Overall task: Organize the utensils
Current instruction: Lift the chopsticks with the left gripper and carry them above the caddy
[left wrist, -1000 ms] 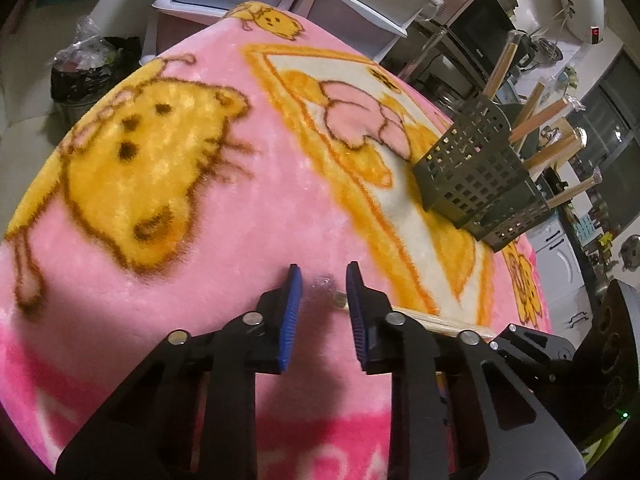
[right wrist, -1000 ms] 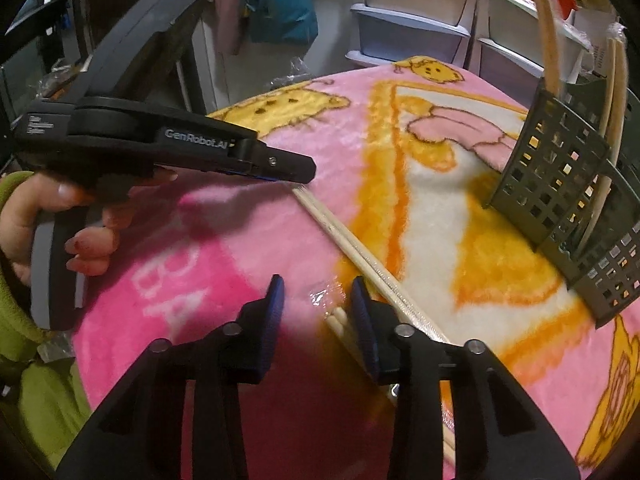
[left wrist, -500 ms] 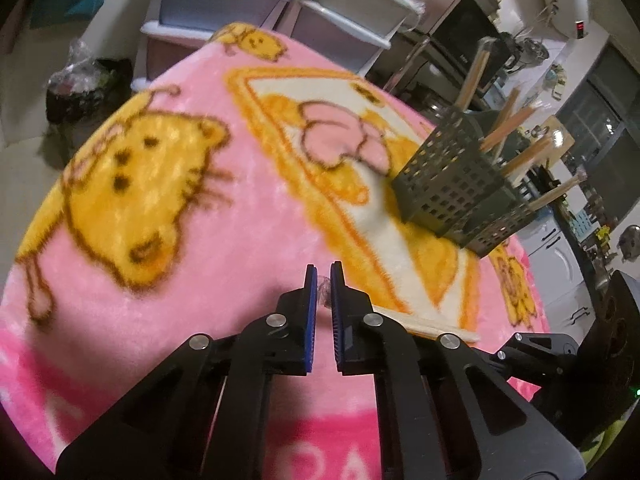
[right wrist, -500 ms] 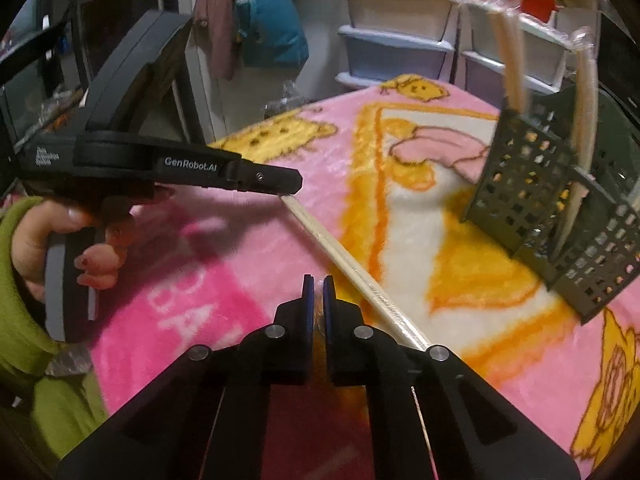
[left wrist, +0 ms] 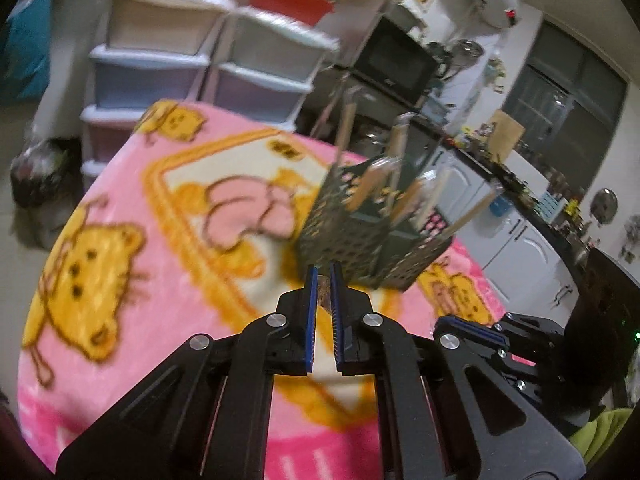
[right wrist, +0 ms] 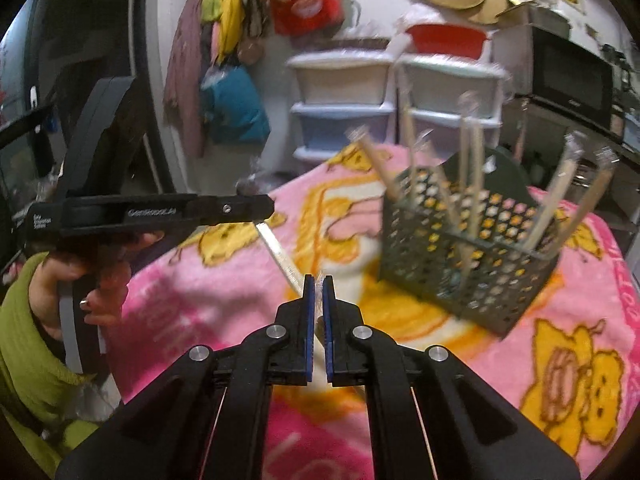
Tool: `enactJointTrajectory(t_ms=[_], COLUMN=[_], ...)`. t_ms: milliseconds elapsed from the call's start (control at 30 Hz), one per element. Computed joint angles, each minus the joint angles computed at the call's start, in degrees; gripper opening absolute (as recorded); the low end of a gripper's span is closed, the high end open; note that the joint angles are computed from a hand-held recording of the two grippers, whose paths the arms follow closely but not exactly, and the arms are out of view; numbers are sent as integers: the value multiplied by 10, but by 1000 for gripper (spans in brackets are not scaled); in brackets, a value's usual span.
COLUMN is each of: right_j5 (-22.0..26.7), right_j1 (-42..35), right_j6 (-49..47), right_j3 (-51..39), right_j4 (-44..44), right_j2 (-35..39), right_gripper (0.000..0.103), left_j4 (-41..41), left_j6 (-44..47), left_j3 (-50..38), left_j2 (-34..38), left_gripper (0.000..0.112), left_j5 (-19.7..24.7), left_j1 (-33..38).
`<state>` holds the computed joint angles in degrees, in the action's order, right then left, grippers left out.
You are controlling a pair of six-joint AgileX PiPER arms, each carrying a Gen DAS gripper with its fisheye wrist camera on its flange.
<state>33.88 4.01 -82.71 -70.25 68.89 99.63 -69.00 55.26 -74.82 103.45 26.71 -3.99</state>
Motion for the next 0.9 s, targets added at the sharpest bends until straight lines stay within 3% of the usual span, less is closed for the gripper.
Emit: enactJointTrajectory(t_ms=[400,900], right_j5=[35,81], right_j1=[-87,-148], right_j6=[-36,-52], right_j3=[-9,-53], right_j4=[84,158], right_j2=[-26,-27], right_gripper=[4,4], left_j4=[65,140], left_j6=[-46,-115], left_j3=[-86,-193], left_j2=[6,37], left_gripper=[4,4], left_j5=[1,12], left_j1=[-74,-113])
